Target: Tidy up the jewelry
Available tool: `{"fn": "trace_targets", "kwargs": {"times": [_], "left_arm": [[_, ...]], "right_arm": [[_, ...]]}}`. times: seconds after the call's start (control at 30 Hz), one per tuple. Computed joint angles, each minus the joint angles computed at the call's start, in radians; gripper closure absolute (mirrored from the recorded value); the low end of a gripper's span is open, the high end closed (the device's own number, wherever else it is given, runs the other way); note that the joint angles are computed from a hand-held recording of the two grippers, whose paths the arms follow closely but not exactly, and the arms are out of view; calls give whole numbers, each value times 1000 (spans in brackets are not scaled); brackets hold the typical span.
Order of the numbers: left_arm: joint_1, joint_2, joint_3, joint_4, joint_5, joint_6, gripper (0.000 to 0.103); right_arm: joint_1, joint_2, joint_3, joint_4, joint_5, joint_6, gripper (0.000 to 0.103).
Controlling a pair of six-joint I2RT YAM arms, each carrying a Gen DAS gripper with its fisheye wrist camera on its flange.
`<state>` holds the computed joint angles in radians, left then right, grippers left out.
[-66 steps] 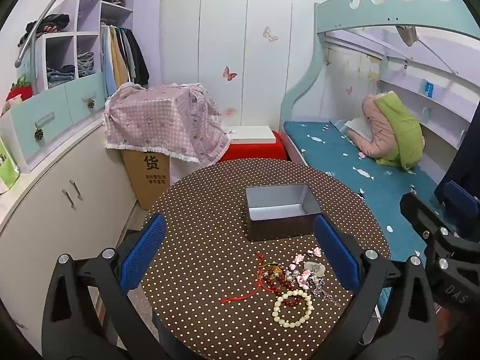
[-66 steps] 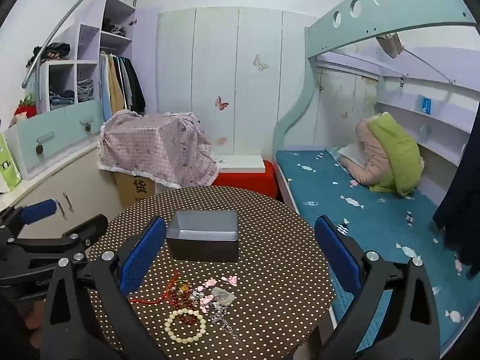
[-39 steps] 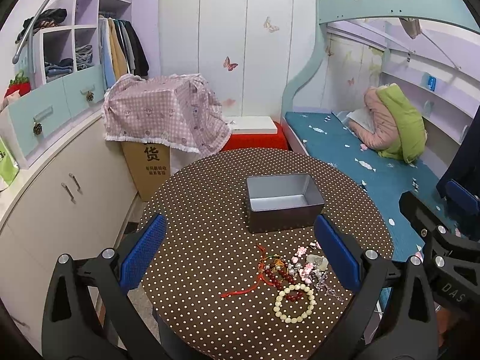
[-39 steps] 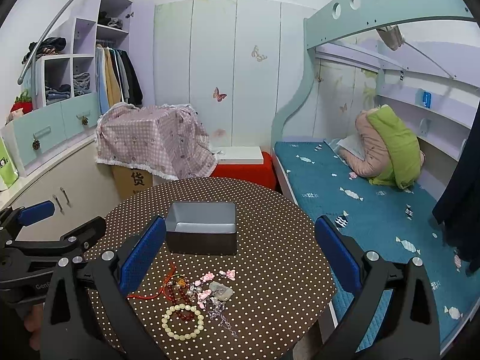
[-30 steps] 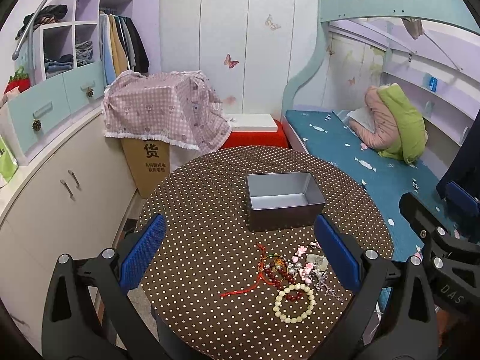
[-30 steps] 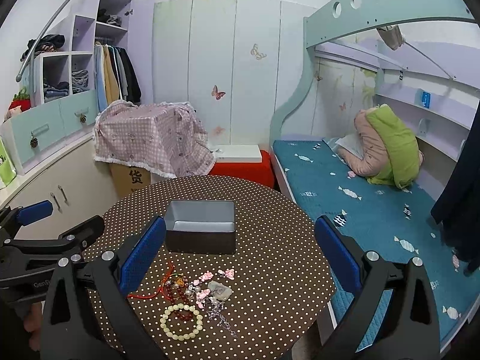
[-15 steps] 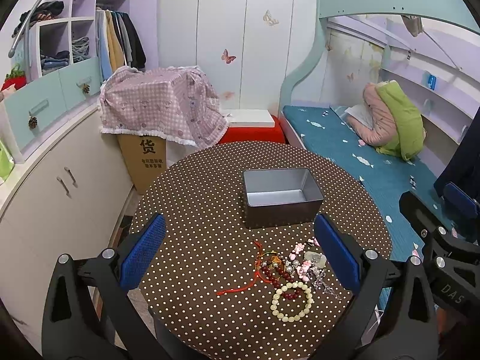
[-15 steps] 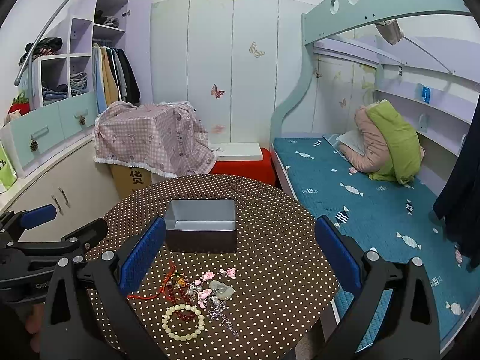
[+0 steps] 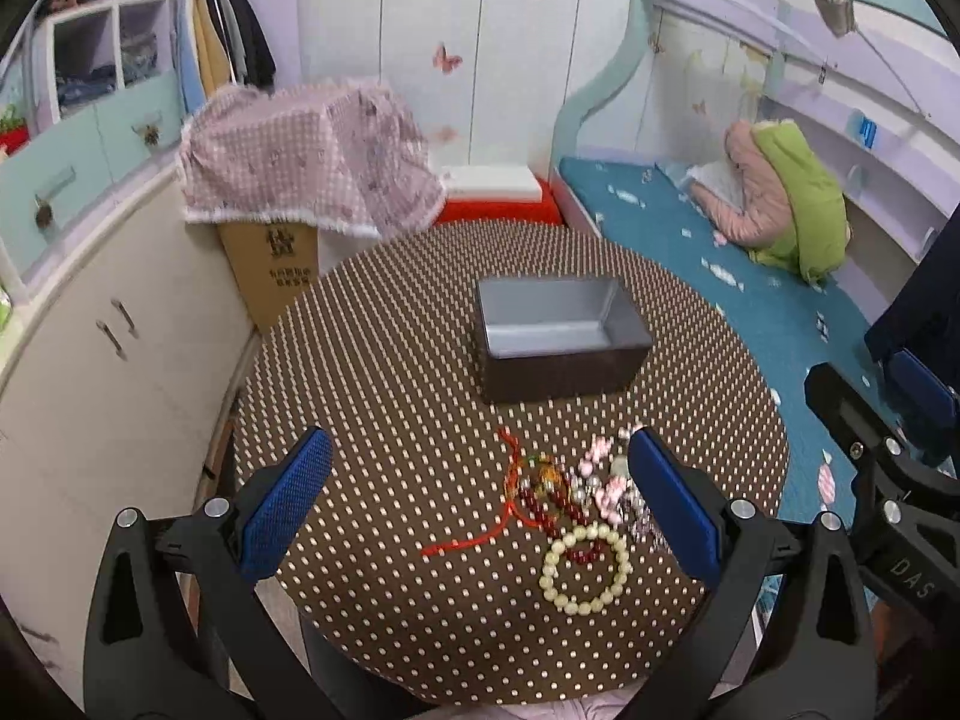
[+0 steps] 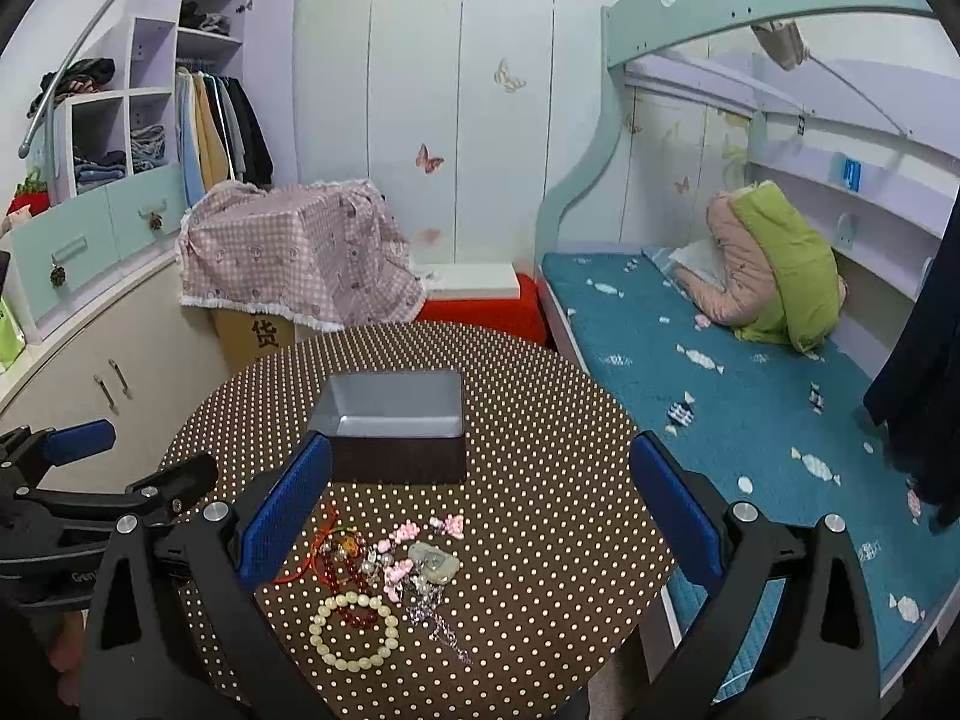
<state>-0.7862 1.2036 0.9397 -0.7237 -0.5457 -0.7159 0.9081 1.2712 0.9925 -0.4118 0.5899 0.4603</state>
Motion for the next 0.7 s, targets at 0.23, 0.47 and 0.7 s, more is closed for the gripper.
{"fn": "trace_targets", "kwargs": {"times": [0.23, 0.47, 0.7], "left_arm": [[89, 90, -60, 79, 184, 44, 5], [164, 211, -93, 122, 327, 77, 5], [195, 355, -79, 163, 314, 104, 5]], "right_arm": [[-31, 56, -14, -44, -41, 50, 7], [-81, 102, -47, -60, -115, 87, 7], [-128, 153, -60, -60, -171, 89, 7]]}}
